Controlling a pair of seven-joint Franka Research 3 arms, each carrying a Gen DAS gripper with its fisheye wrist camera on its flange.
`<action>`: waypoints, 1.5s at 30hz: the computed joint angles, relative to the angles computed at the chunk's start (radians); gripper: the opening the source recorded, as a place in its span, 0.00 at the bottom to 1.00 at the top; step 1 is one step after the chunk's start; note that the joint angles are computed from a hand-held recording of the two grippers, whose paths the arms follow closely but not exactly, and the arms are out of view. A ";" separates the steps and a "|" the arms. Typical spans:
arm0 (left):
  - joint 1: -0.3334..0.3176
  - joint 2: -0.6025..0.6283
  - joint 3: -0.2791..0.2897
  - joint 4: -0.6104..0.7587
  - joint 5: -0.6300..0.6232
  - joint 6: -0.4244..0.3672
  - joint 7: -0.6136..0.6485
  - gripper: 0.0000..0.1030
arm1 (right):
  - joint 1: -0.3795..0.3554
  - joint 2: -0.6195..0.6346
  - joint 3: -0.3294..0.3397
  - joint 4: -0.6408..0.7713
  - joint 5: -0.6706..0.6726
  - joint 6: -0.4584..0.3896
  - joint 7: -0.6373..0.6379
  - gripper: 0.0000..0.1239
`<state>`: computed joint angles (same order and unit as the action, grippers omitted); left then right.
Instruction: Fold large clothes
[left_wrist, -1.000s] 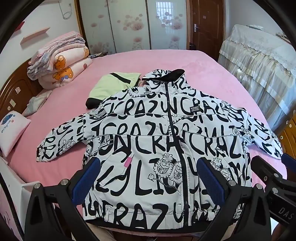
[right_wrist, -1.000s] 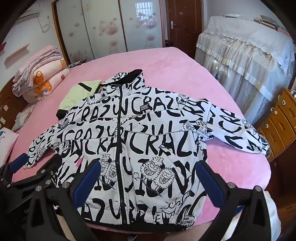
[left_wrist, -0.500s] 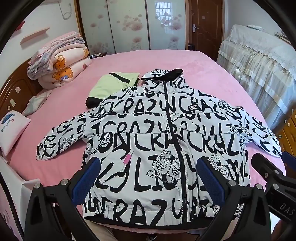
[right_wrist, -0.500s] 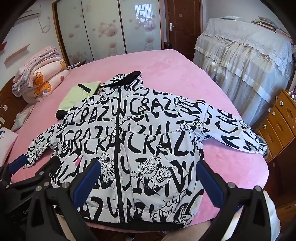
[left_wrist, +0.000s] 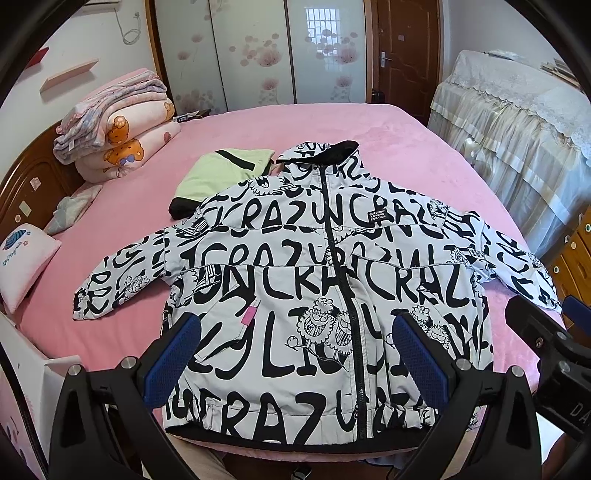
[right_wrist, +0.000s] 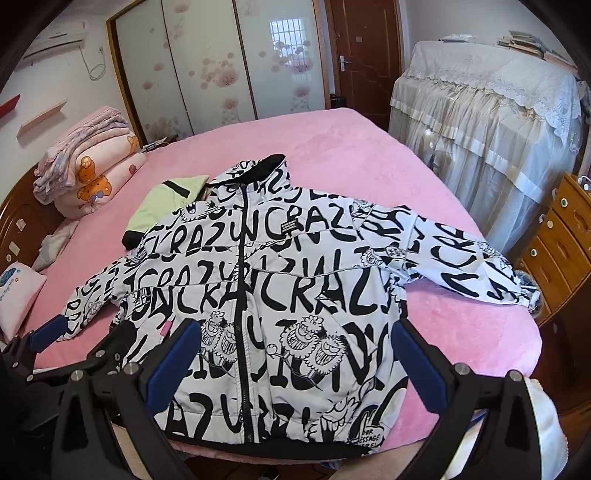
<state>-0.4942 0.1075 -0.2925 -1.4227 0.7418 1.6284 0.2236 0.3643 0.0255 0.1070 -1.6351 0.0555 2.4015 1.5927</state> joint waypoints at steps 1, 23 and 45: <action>-0.001 0.001 -0.001 0.002 0.001 -0.002 -0.002 0.99 | 0.000 -0.004 -0.001 -0.006 -0.004 0.005 0.002 0.83; -0.030 0.027 0.002 0.042 0.021 -0.044 -0.004 0.99 | -0.014 -0.022 -0.003 -0.060 -0.062 0.008 0.026 0.83; -0.035 0.008 -0.006 0.008 0.029 -0.017 -0.045 0.99 | -0.017 -0.035 -0.004 -0.085 -0.052 0.057 0.031 0.83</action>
<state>-0.5288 0.1152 -0.2986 -1.4149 0.7703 1.6110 0.1786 0.3469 -0.0095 0.1034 -1.7205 0.0034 2.4586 1.6239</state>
